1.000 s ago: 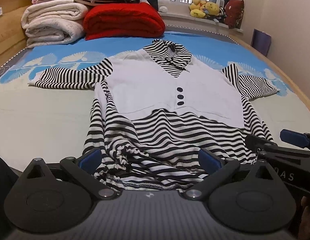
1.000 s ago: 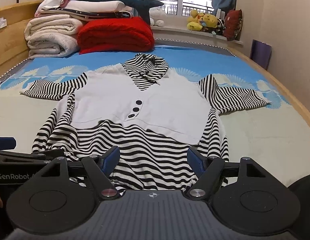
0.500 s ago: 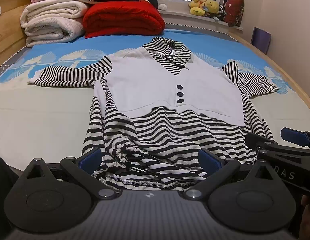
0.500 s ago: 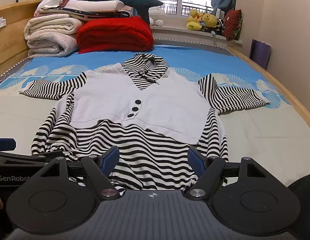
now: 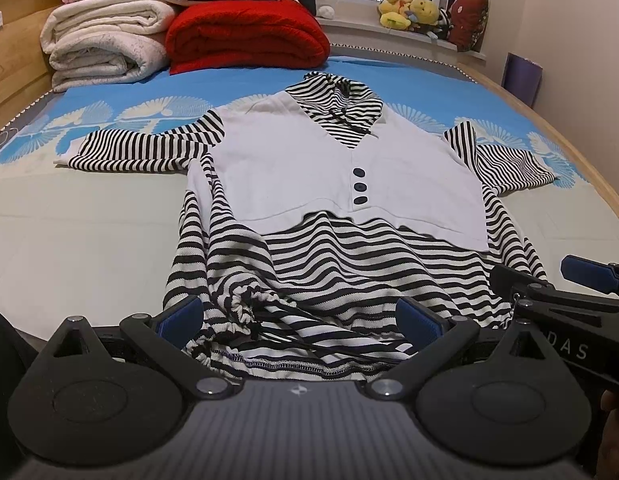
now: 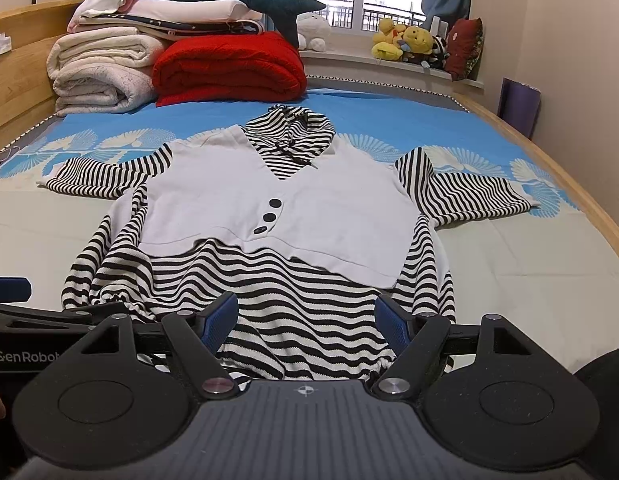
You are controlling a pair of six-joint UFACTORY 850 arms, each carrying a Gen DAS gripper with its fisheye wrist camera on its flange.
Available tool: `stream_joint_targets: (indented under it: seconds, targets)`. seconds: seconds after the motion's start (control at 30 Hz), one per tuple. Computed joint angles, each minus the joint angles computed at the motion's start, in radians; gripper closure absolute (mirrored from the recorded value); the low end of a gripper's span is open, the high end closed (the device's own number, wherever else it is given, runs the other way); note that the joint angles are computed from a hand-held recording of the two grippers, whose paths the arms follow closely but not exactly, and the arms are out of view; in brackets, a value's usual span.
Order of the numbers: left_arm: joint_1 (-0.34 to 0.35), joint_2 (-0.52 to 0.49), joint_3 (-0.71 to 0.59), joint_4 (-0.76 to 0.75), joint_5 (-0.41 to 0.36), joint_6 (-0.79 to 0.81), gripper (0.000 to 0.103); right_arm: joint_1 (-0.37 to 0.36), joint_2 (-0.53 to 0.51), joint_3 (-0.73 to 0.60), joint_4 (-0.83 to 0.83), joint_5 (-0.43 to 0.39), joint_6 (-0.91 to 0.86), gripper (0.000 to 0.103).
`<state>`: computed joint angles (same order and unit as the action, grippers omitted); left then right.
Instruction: Fold small clothes
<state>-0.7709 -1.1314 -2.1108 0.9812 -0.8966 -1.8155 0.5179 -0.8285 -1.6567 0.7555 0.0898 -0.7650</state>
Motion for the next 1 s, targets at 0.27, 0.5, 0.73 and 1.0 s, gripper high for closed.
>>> stream_joint_targets:
  seconds: [0.27,0.5,0.73,1.0]
  targets:
    - [0.000,0.000,0.002,0.000,0.002,-0.003,0.001,-0.001,-0.001,0.000,-0.006,0.000,0.006,0.026]
    - [0.000,-0.001,0.001,-0.002,0.002,-0.002,0.001,-0.001,-0.001,0.000,-0.006,-0.001,0.006,0.026]
    - [0.000,0.000,0.002,-0.003,0.002,-0.001,0.001,-0.001,-0.001,-0.001,0.001,-0.002,-0.002,0.026]
    - [0.000,0.001,0.002,-0.004,0.002,0.000,0.001,-0.001,-0.001,-0.001,0.016,-0.002,-0.017,0.026]
